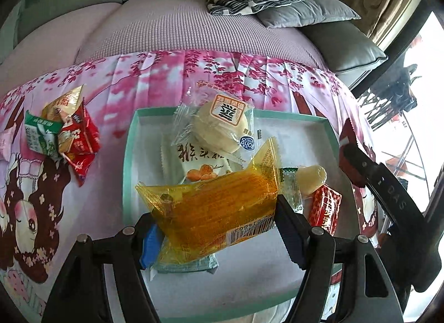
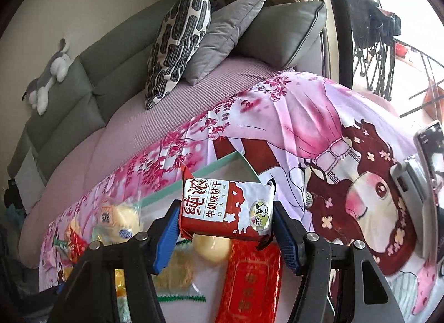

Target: Organize snacks

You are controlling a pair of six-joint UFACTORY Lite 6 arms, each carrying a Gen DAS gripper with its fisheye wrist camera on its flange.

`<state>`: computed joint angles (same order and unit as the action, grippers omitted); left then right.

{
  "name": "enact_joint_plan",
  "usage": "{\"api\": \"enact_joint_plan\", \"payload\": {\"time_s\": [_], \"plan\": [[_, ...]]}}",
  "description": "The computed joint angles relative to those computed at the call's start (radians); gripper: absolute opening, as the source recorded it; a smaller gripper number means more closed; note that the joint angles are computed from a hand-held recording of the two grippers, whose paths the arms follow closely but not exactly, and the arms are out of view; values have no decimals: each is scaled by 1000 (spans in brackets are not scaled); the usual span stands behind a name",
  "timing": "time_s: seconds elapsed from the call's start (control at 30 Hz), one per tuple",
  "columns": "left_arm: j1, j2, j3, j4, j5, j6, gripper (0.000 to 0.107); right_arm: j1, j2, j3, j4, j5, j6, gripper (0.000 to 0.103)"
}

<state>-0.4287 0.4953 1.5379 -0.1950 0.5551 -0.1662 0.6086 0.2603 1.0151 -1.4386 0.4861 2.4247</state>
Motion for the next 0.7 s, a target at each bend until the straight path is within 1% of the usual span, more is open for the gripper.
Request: {"api": "enact_joint_plan", "payload": {"time_s": [0.2, 0.5, 0.63, 0.7], "plan": [[-1, 70, 66, -3, 9, -13, 74, -34, 99, 75, -20, -36, -25, 66], [-3, 121, 108, -12, 3, -13, 74, -58, 164, 120, -30, -80, -28, 67], [-1, 118, 109, -23, 14, -4, 74, -52, 173, 141, 29, -70, -103, 68], [2, 110, 100, -28, 14, 2, 75, -46, 169, 143, 47, -62, -126, 71]]}}
